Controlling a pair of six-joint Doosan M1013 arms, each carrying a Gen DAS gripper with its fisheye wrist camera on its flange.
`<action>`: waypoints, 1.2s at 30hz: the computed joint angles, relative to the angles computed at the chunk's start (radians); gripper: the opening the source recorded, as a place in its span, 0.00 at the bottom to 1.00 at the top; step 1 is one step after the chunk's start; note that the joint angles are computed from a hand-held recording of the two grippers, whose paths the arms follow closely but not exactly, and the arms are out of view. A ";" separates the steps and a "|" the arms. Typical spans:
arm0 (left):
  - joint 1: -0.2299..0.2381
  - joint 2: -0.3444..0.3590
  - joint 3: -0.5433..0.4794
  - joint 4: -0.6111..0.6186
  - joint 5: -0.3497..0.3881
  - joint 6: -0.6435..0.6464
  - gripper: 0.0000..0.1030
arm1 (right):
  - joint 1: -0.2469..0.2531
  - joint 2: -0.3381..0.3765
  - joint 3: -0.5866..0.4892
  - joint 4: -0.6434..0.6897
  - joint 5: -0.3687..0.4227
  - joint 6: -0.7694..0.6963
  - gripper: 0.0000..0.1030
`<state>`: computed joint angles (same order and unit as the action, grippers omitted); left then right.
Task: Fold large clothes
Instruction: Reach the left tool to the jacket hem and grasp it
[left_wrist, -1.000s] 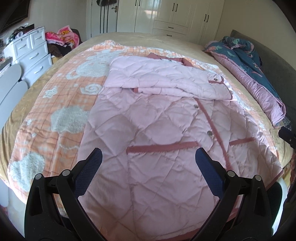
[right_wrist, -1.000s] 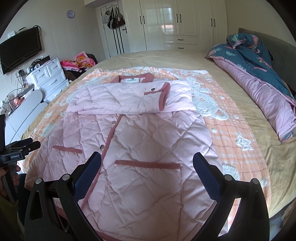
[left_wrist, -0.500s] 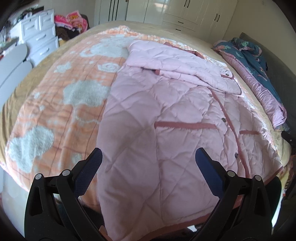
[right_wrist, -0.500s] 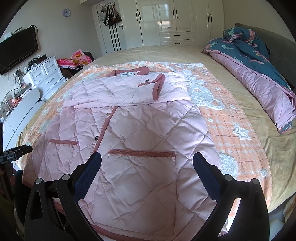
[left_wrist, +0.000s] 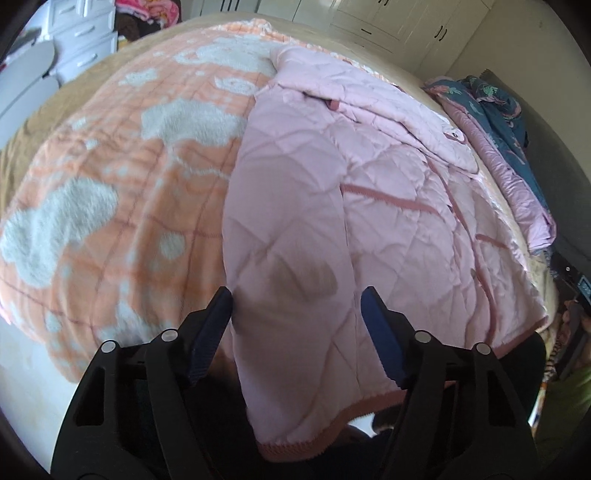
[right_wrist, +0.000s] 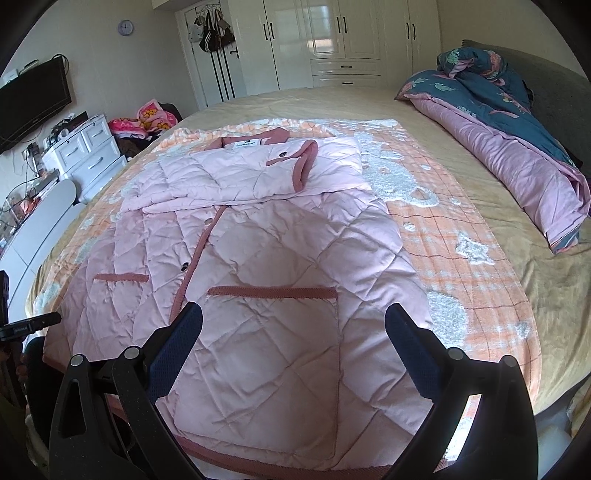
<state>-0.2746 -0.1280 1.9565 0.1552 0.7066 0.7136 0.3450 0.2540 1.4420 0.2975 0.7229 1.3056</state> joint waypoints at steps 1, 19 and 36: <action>-0.004 -0.001 0.003 -0.003 0.005 0.006 0.62 | -0.004 -0.001 0.002 0.008 0.004 -0.003 0.96; -0.038 0.056 -0.022 -0.022 0.050 0.063 0.77 | -0.130 0.009 0.045 0.078 0.249 0.029 0.96; -0.036 0.024 -0.012 0.000 0.013 0.018 0.26 | -0.155 0.027 0.069 0.381 0.299 -0.080 0.28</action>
